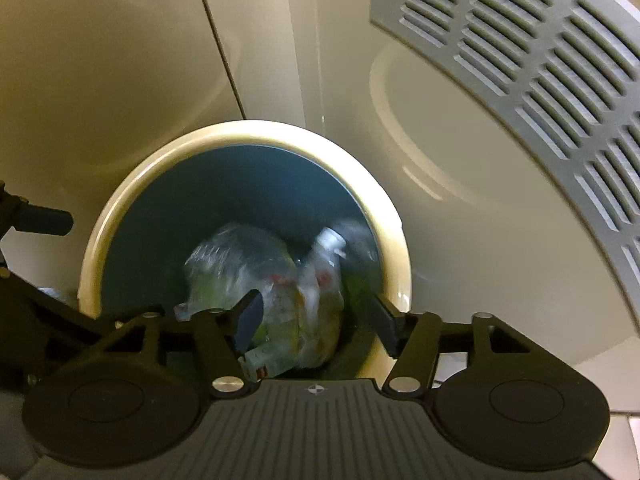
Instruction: Collect trash
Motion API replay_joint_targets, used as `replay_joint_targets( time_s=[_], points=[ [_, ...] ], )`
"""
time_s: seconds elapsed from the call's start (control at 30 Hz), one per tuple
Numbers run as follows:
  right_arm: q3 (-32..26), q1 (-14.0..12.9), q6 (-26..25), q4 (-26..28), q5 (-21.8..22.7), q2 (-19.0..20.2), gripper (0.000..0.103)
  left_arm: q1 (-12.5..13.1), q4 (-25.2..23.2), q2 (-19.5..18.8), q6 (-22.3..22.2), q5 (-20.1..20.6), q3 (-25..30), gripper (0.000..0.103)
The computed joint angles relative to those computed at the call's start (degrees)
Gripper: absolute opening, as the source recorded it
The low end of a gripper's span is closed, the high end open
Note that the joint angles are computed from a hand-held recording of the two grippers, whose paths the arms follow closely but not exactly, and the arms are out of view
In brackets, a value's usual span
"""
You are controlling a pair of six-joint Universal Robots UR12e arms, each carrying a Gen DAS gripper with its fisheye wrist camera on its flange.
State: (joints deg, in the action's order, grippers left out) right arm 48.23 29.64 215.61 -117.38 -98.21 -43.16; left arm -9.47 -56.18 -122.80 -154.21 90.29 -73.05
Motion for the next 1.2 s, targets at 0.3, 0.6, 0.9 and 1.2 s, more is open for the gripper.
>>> replay_joint_targets(
  time_s=[0.3, 0.6, 0.9, 1.2],
  points=[
    [4.08, 1.03, 3.04, -3.11, 0.63, -5.41, 0.085, 1.51, 2.65, 6.05, -5.41, -1.51, -5.49, 0.103],
    [5.58, 2.73, 1.58, -5.39, -3.21, -7.91, 0.09, 2.02, 5.68, 9.98, -7.46, -1.52, -8.98, 0.103],
    [8.68, 4.95, 2.4, -9.83, -7.6, -10.34, 0.092, 2.62, 11.12, 14.1, -7.38, -1.91, -13.77, 0.103],
    [10.59, 6.55, 2.75, -12.37, -11.76, -11.62, 0.097, 3.11, 15.48, 16.56, -6.35, -2.67, -16.56, 0.103]
  ],
)
